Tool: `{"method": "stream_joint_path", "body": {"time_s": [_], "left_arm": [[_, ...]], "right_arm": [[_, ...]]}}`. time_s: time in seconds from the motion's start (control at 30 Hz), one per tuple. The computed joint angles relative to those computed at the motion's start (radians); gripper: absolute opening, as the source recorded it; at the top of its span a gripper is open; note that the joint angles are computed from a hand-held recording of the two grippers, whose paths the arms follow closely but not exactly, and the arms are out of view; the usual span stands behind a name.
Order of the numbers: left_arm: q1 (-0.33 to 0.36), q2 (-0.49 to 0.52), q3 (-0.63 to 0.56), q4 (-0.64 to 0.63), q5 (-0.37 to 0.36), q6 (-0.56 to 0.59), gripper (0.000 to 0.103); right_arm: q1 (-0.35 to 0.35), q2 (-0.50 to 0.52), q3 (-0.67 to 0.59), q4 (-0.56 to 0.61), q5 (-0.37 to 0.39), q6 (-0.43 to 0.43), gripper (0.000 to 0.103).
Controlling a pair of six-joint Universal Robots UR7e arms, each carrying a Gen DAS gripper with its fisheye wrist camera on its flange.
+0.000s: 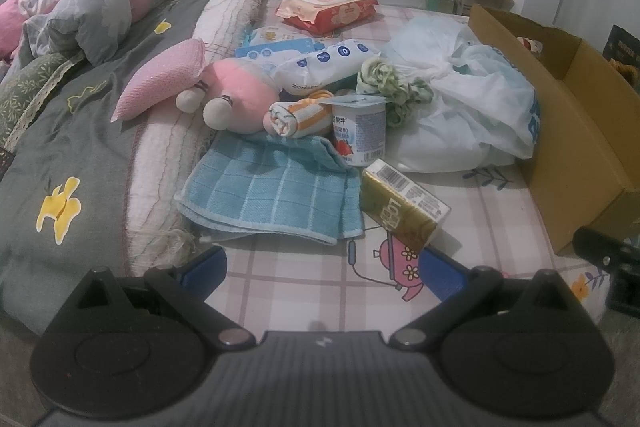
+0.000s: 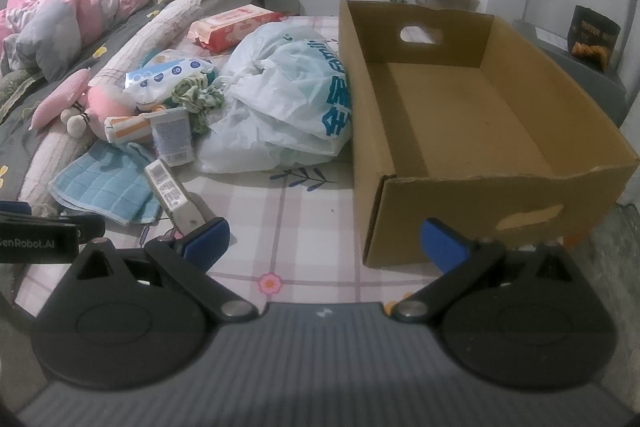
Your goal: Organize soft objects
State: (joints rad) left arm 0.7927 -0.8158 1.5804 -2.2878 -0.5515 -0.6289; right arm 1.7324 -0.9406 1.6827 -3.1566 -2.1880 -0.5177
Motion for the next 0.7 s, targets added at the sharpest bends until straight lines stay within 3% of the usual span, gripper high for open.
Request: {"method": "stream_joint_path", "body": {"time_s": [0.7], "left_arm": [[0.001, 0.002, 0.002, 0.01, 0.001, -0.005, 0.102]], "right_arm": [[-0.004, 0.0, -0.001, 0.005, 0.002, 0.005, 0.102]]}}
